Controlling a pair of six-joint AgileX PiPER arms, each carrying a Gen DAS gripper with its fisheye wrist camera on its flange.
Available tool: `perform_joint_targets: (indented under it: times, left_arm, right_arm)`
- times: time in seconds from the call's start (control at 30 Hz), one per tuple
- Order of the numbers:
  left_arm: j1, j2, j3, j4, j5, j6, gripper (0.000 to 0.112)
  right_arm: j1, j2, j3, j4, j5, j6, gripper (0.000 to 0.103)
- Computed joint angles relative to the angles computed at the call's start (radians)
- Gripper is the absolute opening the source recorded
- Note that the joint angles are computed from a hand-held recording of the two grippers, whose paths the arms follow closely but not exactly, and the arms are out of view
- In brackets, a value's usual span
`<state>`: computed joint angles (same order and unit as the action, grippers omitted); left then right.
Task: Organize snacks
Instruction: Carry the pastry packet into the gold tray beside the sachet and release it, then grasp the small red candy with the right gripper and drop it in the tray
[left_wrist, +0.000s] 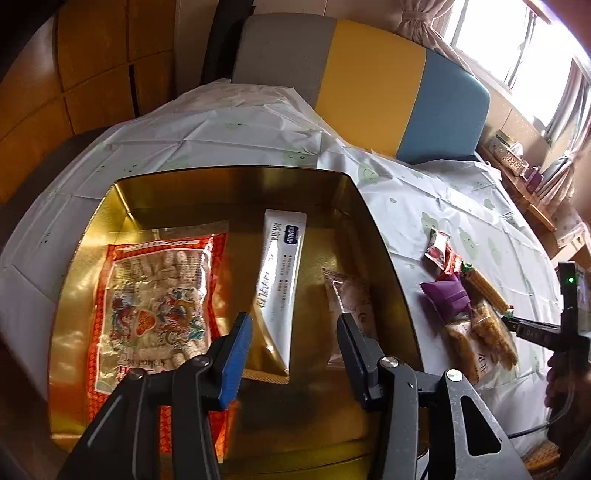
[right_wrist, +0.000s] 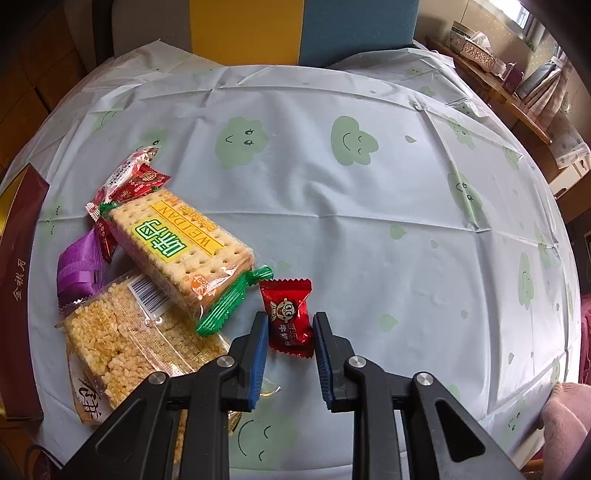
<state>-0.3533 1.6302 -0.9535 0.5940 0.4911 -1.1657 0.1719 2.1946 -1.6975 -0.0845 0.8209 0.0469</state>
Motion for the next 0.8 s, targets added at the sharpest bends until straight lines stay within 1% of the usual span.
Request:
perform_joint_targets:
  times: [0.03, 0.1, 0.27, 0.47, 0.57, 0.67, 0.8]
  left_arm:
    - [-0.013, -0.009, 0.012, 0.044, 0.019, -0.049, 0.056]
    - [-0.036, -0.028, 0.039, 0.126, 0.048, -0.136, 0.056]
    - [-0.067, -0.071, 0.082, 0.21, 0.106, -0.224, 0.056]
    - [-0.075, -0.095, 0.1, 0.226, 0.135, -0.244, 0.056]
    - [-0.086, -0.105, 0.11, 0.221, 0.149, -0.246, 0.056]
    - [-0.086, -0.105, 0.118, 0.212, 0.152, -0.245, 0.056]
    - [-0.085, -0.105, 0.131, 0.202, 0.158, -0.247, 0.056]
  right_arm:
    - [0.001, -0.002, 0.002, -0.012, -0.003, 0.013, 0.023]
    - [-0.001, 0.0, -0.004, -0.028, -0.004, 0.037, 0.023]
    - [-0.012, -0.035, 0.024, -0.064, -0.049, 0.096, 0.023]
    - [-0.019, -0.132, 0.123, -0.074, -0.189, 0.107, 0.023]
    - [-0.023, -0.176, 0.168, 0.02, -0.259, 0.019, 0.023]
    - [-0.026, -0.212, 0.208, 0.152, -0.311, -0.135, 0.023]
    - [-0.009, -0.245, 0.241, 0.328, -0.332, -0.342, 0.023]
